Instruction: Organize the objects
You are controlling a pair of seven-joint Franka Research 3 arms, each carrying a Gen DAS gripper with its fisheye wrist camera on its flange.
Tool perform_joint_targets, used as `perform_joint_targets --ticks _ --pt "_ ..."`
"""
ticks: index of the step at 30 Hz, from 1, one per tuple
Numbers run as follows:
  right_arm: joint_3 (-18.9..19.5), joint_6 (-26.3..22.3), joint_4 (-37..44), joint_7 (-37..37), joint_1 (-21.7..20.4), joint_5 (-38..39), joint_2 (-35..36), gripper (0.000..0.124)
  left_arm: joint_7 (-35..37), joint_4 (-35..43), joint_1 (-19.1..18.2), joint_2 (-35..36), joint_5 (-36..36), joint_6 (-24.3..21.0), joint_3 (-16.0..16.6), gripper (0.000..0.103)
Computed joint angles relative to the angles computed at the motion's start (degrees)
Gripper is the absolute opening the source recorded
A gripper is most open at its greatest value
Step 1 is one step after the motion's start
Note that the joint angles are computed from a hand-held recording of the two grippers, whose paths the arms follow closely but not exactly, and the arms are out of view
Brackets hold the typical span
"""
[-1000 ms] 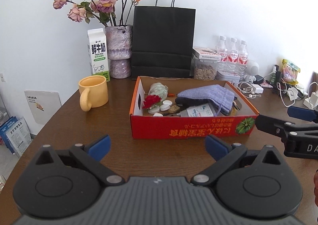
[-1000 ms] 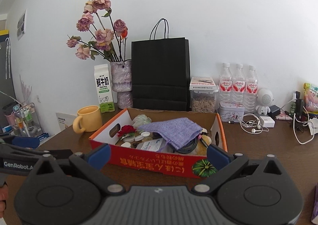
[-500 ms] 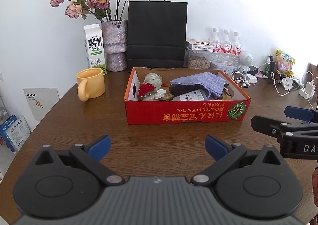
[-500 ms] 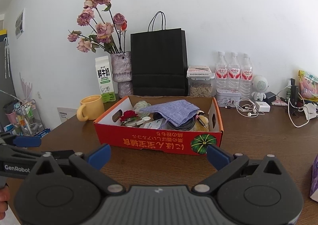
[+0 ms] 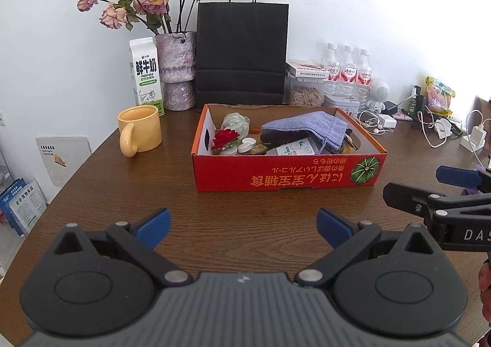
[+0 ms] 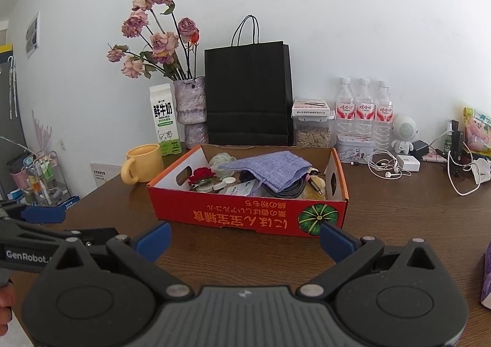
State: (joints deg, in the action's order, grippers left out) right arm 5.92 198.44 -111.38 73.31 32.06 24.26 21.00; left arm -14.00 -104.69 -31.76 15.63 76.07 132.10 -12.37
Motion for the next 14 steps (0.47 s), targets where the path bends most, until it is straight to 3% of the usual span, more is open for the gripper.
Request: perform_joint_targets --ticks 14 --pt "-0.45 0.17 -0.12 -0.19 0.70 0.48 0.25 0.103 0.00 -0.20 0.31 0.28 -0.69 2.33 0.31 0.103"
